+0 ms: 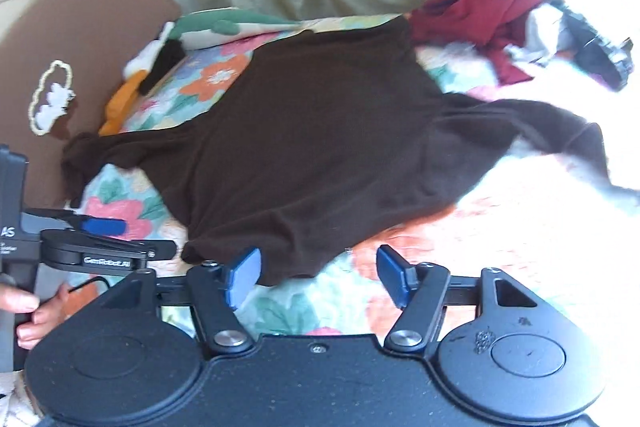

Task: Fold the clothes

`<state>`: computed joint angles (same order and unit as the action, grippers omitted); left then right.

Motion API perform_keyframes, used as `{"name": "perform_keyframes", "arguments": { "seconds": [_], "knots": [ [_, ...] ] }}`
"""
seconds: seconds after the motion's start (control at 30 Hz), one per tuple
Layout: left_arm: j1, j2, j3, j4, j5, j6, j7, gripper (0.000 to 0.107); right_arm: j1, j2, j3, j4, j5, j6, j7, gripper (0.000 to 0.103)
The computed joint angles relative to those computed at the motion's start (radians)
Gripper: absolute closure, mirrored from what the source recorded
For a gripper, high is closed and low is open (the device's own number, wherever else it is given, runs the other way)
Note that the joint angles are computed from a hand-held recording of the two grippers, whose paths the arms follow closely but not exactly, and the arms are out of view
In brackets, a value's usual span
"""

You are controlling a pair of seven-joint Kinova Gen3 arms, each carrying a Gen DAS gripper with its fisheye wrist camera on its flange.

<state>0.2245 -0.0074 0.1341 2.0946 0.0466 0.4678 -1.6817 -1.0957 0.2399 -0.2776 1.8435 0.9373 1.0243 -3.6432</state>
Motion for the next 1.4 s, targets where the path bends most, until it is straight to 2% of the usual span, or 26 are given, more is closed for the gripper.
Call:
{"name": "perform_keyframes", "arguments": {
  "seconds": [0.07, 0.27, 0.33, 0.47, 0.57, 0.7, 0.9, 1.23, 1.4],
  "knots": [
    [0.006, -0.029, 0.005, 0.012, -0.021, -0.016, 0.013, 0.016, -0.004, 0.007, -0.003, -0.037, -0.030, 0.044, 0.033, 0.020],
    [0.020, -0.113, -0.037, 0.025, 0.129, 0.007, -0.120, 0.012, -0.013, 0.007, -0.003, -0.095, -0.091, 0.107, 0.093, 0.020],
    [0.010, -0.136, -0.019, 0.017, 0.115, 0.029, -0.086, 0.008, -0.022, 0.001, -0.005, -0.103, -0.099, 0.122, 0.088, 0.020],
    [-0.006, -0.183, 0.044, 0.013, 0.025, 0.041, 0.028, 0.005, -0.042, -0.003, -0.012, -0.116, -0.098, 0.158, 0.061, 0.018],
    [0.029, -0.213, 0.023, 0.023, 0.039, 0.032, 0.011, 0.005, -0.048, 0.006, -0.013, -0.131, -0.098, 0.182, 0.063, 0.018],
    [0.066, -0.223, -0.028, 0.016, 0.119, 0.059, -0.049, 0.005, -0.052, 0.006, -0.011, -0.133, -0.098, 0.186, 0.054, 0.018],
    [0.017, -0.227, 0.062, 0.017, 0.028, 0.055, 0.059, 0.005, -0.059, 0.015, -0.009, -0.142, -0.102, 0.207, 0.051, 0.018],
    [0.040, -0.222, 0.014, 0.020, 0.046, 0.054, 0.043, 0.005, -0.062, 0.029, -0.002, -0.158, -0.095, 0.207, 0.079, 0.018],
    [0.034, -0.221, 0.017, 0.025, 0.041, 0.046, 0.037, 0.005, -0.060, 0.032, 0.004, -0.162, -0.097, 0.198, 0.093, 0.018]
  ]
}}
